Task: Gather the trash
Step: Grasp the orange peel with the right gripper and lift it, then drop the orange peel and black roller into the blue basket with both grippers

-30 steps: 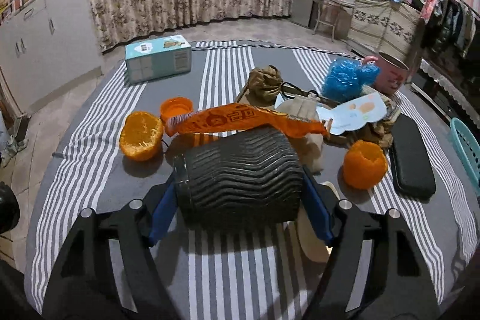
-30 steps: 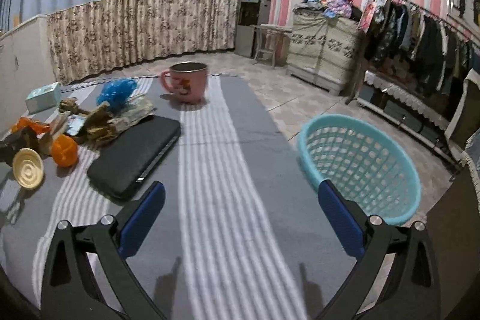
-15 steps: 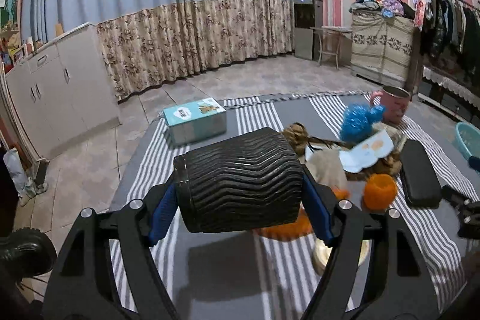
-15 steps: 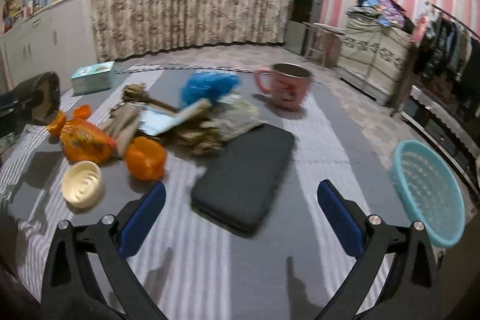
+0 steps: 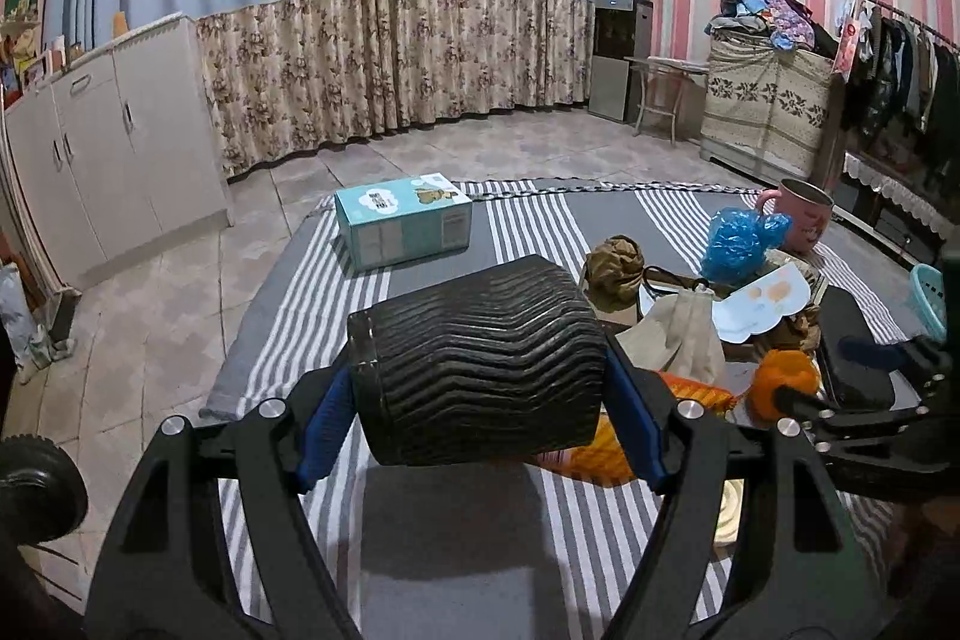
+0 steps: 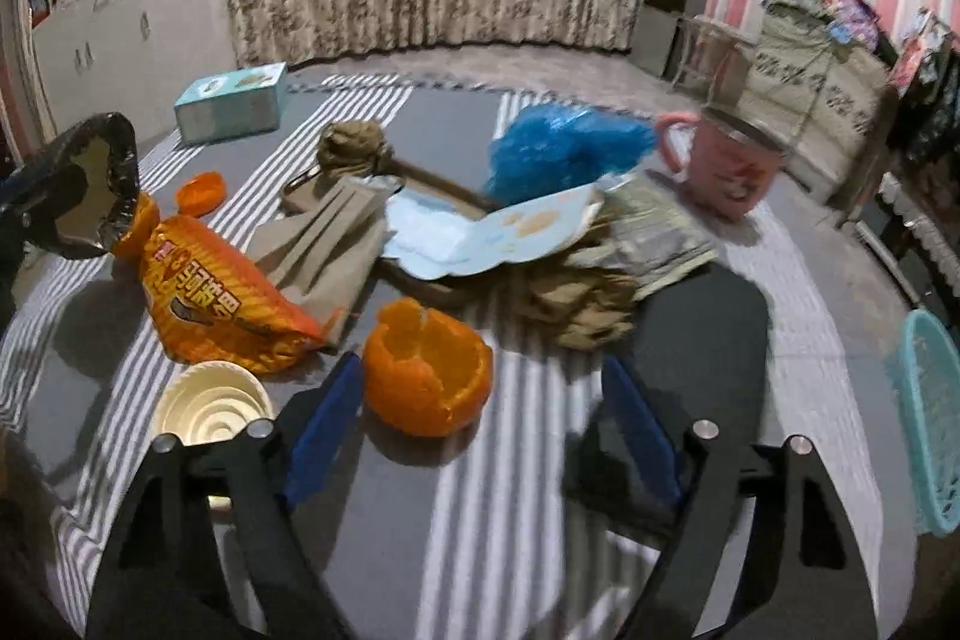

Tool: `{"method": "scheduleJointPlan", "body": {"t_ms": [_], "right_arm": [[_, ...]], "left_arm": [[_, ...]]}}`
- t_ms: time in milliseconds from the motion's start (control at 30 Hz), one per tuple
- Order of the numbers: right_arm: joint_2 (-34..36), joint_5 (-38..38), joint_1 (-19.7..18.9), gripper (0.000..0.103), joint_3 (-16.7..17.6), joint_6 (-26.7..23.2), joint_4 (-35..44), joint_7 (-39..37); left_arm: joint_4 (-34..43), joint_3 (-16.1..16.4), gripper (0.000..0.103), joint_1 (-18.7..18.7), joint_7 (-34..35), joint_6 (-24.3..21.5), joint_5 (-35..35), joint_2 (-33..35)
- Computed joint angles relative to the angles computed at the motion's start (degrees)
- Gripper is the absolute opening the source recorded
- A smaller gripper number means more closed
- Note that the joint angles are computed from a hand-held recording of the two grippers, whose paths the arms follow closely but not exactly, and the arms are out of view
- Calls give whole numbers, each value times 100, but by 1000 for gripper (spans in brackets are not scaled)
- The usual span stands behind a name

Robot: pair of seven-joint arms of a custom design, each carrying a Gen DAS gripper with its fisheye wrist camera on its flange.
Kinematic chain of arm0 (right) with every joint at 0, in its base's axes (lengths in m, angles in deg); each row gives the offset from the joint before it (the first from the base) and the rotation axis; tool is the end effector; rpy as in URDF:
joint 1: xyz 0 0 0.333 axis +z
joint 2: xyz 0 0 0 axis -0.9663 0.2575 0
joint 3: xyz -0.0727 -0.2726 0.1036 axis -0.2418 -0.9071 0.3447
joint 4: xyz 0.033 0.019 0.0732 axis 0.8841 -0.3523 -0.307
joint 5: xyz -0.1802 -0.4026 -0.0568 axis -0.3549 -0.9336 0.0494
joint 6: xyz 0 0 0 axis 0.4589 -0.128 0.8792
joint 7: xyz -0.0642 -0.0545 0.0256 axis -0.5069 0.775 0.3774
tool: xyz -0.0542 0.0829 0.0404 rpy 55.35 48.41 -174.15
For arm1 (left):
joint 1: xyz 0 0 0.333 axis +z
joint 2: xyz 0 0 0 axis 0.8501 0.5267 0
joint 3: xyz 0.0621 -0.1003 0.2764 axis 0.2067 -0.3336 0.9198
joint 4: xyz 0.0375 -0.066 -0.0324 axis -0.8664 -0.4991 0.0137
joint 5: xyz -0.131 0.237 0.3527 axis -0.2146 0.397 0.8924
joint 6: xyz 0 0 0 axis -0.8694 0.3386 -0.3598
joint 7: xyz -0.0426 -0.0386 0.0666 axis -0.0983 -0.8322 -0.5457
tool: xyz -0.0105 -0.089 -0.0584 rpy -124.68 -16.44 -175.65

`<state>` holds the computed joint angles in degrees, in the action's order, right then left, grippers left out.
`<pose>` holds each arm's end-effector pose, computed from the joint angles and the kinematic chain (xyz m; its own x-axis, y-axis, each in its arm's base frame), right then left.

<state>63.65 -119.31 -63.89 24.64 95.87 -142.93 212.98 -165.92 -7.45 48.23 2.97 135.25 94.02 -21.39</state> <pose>0.5716 0.1949 0.4622 -0.0768 -0.9956 0.0541 -0.7227 0.0182 -0.6909 0.5949 -0.2584 0.4965 -0.2384 -0.9712 0.0029 -0.5356 0.1290 -0.8346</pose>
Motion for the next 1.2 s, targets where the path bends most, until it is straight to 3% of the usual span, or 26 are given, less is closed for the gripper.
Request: {"method": "scheduleJointPlan", "body": {"t_ms": [67, 133, 267, 500, 667, 867, 1067, 1200], "right_arm": [[85, 399, 49, 69, -68, 162, 44, -375], [129, 883, 104, 46, -130, 403, 36, -862], [92, 1209, 99, 30, -145, 650, -23, -1249], [-525, 1383, -214, 27, -182, 1239, -638, -1256], [-1473, 1720, -635, 27, -255, 1379, -1362, -1692], [-2874, 1551, -1810, 28, -38, 1201, -2291, -1846], [-3883, 1330, -3218, 28, 170, 1202, -3009, -1800], [-3981, 1540, -3607, 28, -113, 1354, -3176, -1946]], "left_arm": [[-7, -15, 72, -10, 70, 3, -96, 13], [17, -32, 72, -42, 78, -55, -91, 24], [104, -55, 72, -116, 19, -198, 19, 34], [310, -170, 72, -265, -49, -548, 216, -1], [553, -319, 72, -467, -14, -672, 205, 64], [1033, -421, 72, -912, -103, -706, 204, 434], [1914, -451, 72, -1637, 250, -940, 21, 1165], [2673, -473, 72, -2142, 717, -1078, -203, 1768]]}}
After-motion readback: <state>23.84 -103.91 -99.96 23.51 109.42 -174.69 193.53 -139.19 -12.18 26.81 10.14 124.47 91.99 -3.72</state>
